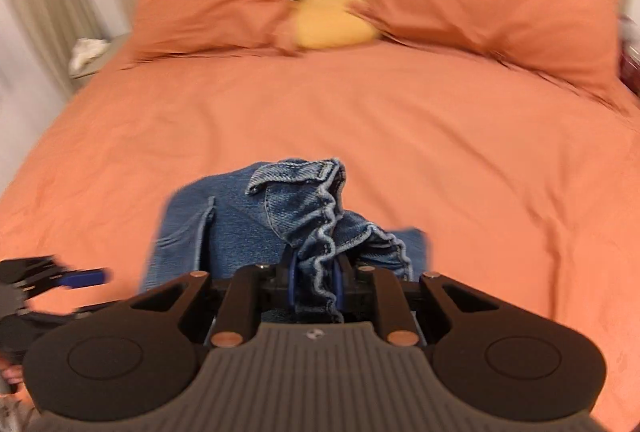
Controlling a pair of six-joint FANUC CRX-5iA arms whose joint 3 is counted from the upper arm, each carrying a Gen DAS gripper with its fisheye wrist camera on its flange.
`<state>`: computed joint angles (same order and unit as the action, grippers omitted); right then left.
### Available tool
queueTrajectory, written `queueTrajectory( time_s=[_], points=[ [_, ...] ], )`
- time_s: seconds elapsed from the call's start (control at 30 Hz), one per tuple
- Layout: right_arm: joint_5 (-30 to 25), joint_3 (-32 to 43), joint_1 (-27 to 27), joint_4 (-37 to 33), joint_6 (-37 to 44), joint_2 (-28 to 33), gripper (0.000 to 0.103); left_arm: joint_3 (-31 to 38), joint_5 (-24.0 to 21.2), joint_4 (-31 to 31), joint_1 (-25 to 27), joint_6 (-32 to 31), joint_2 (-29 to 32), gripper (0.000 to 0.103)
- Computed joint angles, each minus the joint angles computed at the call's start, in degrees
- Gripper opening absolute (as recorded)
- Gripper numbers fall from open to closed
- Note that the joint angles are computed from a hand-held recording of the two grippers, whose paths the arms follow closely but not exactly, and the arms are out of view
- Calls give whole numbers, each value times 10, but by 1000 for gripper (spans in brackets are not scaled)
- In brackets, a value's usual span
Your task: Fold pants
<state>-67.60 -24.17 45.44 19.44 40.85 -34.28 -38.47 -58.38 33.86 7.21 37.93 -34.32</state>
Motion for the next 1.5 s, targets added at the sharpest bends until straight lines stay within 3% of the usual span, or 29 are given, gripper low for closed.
queueTrajectory(
  time_s=[0.13, 0.33, 0.5, 0.6, 0.67, 0.83, 0.97, 1.27, 1.37, 1.5],
  points=[
    [27, -29, -101, -97, 44, 2, 13, -11, -9, -5, 2, -6, 5, 55],
    [84, -71, -131, -91, 73, 34, 14, -12, -3, -22, -12, 6, 28, 55],
    [67, -71, -100, -36, 53, 51, 23, -5, 0, -17, -14, 14, 34, 56],
    [38, -86, -50, 38, 45, 27, 38, 7, 22, -13, -25, 12, 40, 56],
    [32, -101, -23, 83, 29, 4, 37, 26, 45, -34, -48, 36, 59, 55],
    [41, -109, 0, 108, 0, -6, 35, 75, 86, -104, -103, 119, 115, 50],
    [60, -116, -25, 122, -5, 11, 14, 93, 85, -115, -118, 144, 151, 50],
    [78, -104, -71, 98, -21, 73, 13, 113, 74, -152, -128, 184, 180, 62],
    [48, -107, -36, 136, -21, 62, 14, 119, 58, -164, -129, 196, 163, 58],
    [-3, -137, 40, 170, -61, -25, 22, 93, 38, -150, -113, 167, 102, 57]
  ],
)
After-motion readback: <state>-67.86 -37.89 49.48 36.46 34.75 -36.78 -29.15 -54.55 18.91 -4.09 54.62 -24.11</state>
